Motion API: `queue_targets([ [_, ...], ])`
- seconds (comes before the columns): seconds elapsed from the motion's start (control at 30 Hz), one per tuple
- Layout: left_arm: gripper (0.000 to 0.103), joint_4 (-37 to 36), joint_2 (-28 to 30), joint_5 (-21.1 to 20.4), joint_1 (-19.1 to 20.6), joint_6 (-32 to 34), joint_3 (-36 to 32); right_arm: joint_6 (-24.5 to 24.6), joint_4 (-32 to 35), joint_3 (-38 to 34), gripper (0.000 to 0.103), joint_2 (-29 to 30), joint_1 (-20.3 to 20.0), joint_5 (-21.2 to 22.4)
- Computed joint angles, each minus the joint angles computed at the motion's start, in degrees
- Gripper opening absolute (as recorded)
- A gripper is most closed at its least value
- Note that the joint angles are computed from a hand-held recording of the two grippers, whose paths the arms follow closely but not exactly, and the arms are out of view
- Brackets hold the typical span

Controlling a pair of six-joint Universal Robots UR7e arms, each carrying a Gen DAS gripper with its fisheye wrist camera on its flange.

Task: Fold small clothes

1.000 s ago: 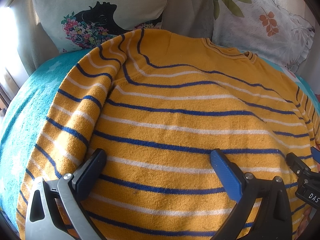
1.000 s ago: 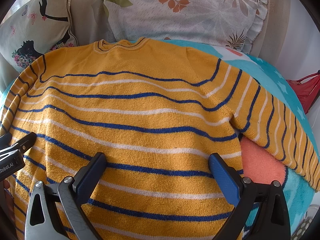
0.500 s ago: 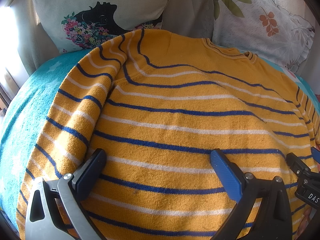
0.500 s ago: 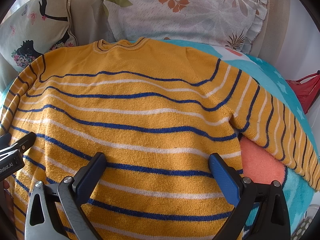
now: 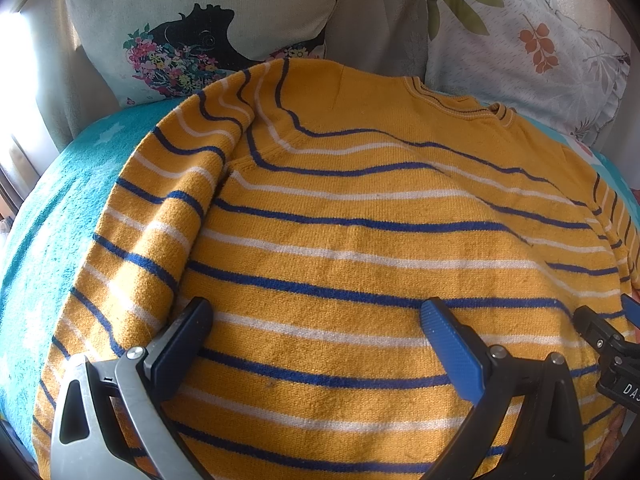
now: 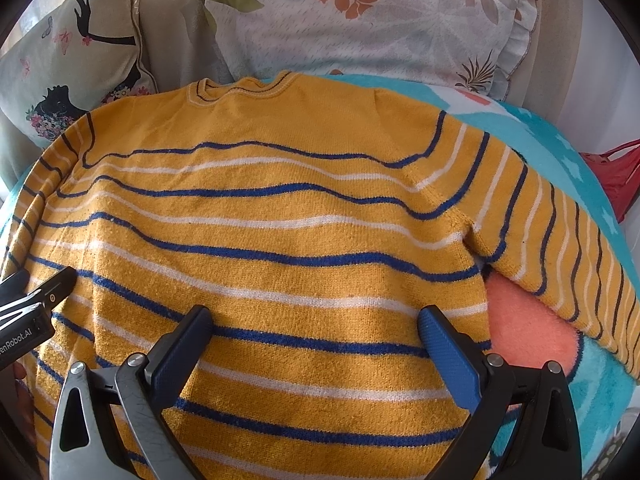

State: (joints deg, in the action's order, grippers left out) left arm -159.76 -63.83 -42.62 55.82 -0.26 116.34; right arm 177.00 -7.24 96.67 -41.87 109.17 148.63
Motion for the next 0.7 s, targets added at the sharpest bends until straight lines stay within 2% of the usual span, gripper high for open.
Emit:
queue_targets([
  [0.3,0.103,0.2,0.8,1.3,-0.1,-1.4,-0.6,0.5,1.3,-1.1,0.103,1.0,0.5,1.5],
  [0.43,0.103,-0.6,0.1,-0.4,0.4,-1.0,-0.3,-0.8,0.3,-1.8,0.103,2.1,1.1,3.7],
  [0.5,0.103,-1.5,-0.5,-1.1,0.4,-0.9,0.2,-0.5,1.0,-2.0,0.103,2.1,1.0,3.2],
  [0.6,0.103,-7.5,-2.1,-0.9,-0.7,0.2,3.2,0.2,2.6,-2.0,0.103,1.6,0.5,1.7],
  [0.7,0.103,-19.5,-4.1,2.4,-4.2,4.1,8.4,-0.1,2.2,-1.2,0.103,1.0,0.3,0.7],
])
